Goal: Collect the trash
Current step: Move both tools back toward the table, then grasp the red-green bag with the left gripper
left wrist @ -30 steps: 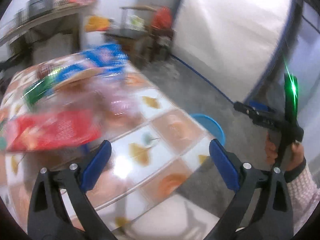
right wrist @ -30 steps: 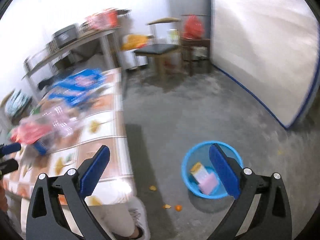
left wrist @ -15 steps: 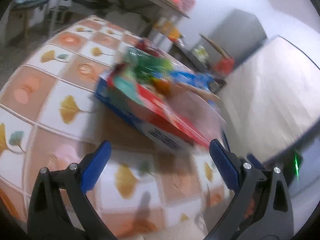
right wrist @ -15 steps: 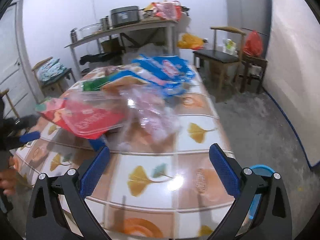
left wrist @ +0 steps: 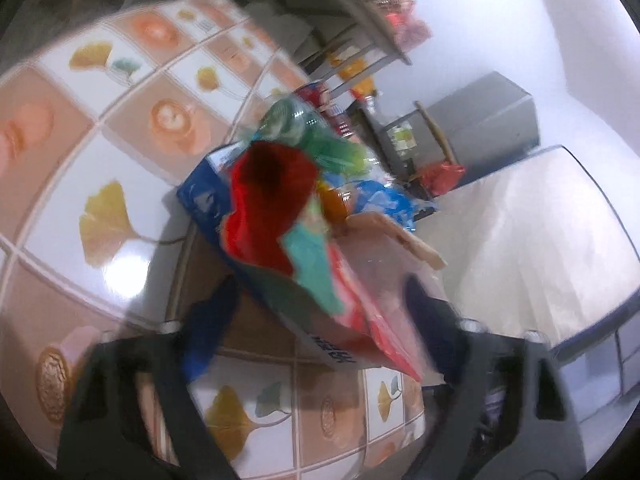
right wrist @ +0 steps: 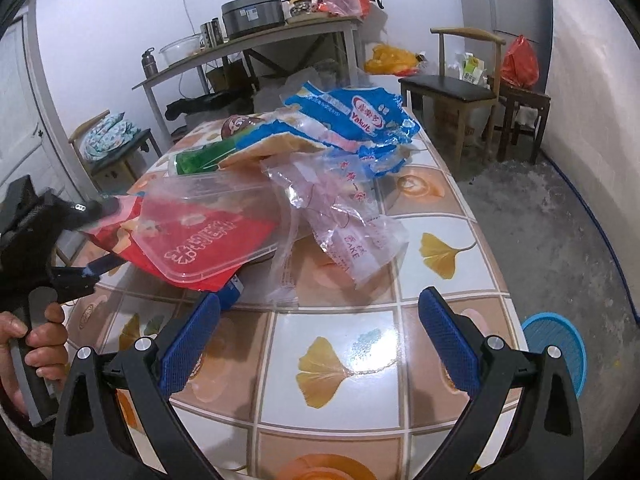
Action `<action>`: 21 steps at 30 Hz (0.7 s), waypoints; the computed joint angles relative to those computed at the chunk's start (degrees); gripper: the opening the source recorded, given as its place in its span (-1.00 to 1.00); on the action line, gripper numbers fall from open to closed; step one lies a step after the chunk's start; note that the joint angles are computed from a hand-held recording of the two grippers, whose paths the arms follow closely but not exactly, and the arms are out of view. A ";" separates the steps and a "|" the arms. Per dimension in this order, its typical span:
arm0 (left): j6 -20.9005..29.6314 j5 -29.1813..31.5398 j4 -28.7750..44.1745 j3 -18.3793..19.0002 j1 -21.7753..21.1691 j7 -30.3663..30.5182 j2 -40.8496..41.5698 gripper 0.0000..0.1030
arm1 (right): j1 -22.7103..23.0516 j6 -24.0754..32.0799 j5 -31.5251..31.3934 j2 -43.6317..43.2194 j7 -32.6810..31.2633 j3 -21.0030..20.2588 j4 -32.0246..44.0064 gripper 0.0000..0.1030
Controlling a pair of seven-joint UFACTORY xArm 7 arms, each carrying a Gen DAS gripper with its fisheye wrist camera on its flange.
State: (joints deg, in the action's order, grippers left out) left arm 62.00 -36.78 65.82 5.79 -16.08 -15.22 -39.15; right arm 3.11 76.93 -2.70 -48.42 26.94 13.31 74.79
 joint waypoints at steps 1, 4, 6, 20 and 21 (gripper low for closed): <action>0.58 0.22 -0.11 -0.05 0.31 -0.99 0.19 0.17 | 0.06 0.08 0.07 -0.04 0.06 0.04 -0.02 0.87; 0.94 -0.74 -1.05 0.56 0.01 -1.04 -0.26 -0.17 | 0.14 0.08 0.12 -0.22 0.16 0.08 -0.19 0.87; 0.81 -0.91 -1.08 0.76 -0.28 0.12 -0.67 -0.46 | 0.11 -0.01 0.20 -0.26 0.42 0.18 -0.20 0.87; 1.42 -2.53 2.71 5.32 -1.48 4.70 -3.15 -0.75 | 0.11 -1.54 0.49 -1.07 1.09 -0.12 0.14 0.87; 2.12 -2.41 3.29 5.89 -1.36 4.82 -3.27 -0.75 | 0.17 -1.85 0.65 -1.11 1.11 -0.22 0.25 0.87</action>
State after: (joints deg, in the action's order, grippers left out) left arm 64.12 -39.18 69.11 11.68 -17.44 -10.40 -42.41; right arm 3.29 75.08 -2.05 -49.53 28.05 13.09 75.05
